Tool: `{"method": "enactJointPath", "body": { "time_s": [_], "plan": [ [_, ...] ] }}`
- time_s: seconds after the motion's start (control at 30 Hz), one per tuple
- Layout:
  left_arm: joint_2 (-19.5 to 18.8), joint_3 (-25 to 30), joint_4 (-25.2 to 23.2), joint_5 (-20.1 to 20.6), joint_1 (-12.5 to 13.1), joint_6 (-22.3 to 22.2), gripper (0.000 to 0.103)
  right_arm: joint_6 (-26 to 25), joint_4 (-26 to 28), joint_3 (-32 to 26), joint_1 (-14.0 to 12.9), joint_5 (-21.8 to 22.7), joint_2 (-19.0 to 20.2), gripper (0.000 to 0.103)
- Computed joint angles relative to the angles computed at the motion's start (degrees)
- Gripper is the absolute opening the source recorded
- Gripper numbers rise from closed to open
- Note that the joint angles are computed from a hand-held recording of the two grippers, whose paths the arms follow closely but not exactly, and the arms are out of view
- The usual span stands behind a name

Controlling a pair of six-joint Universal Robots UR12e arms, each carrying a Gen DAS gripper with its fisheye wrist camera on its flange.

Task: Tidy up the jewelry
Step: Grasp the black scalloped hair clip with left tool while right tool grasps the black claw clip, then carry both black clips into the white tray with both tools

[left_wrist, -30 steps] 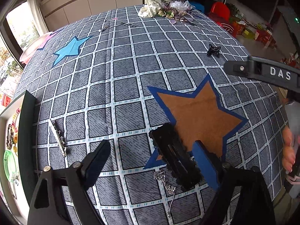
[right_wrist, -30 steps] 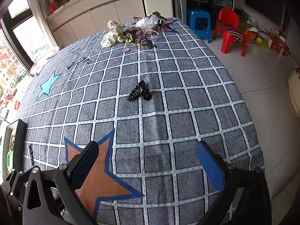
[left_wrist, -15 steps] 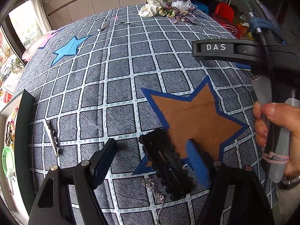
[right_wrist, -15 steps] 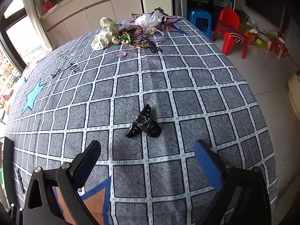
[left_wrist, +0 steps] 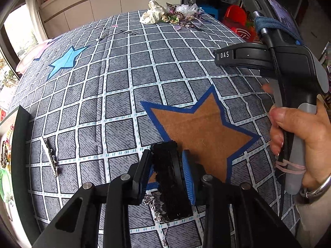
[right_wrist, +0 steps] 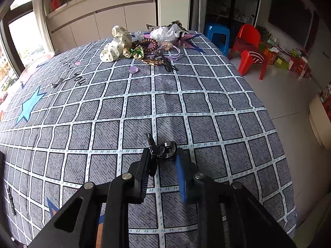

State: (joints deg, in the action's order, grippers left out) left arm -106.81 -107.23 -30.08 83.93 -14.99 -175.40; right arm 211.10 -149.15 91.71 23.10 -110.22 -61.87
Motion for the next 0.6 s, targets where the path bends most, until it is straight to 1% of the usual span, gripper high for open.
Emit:
{"method": "enactJointPath", "body": {
  "time_s": [0.2, 0.4, 0.6],
  "plan": [
    [0.39, -0.11, -0.63, -2.49, 0.79, -0.4, 0.038, 0.99, -1.52, 1.72, -0.1, 1.15, -1.35, 0.025],
    [1.35, -0.82, 0.1, -3.67, 1.36, -0.57, 0.038, 1.18, -2.91, 3.89, 0.43, 1.46, -3.23, 0.025],
    [2.79, -2.21, 2.38, -4.35, 1.9, 0.45, 0.038, 1.48, -3.76, 6.22, 1.46, 2.02, -5.34, 0.025]
  ]
}}
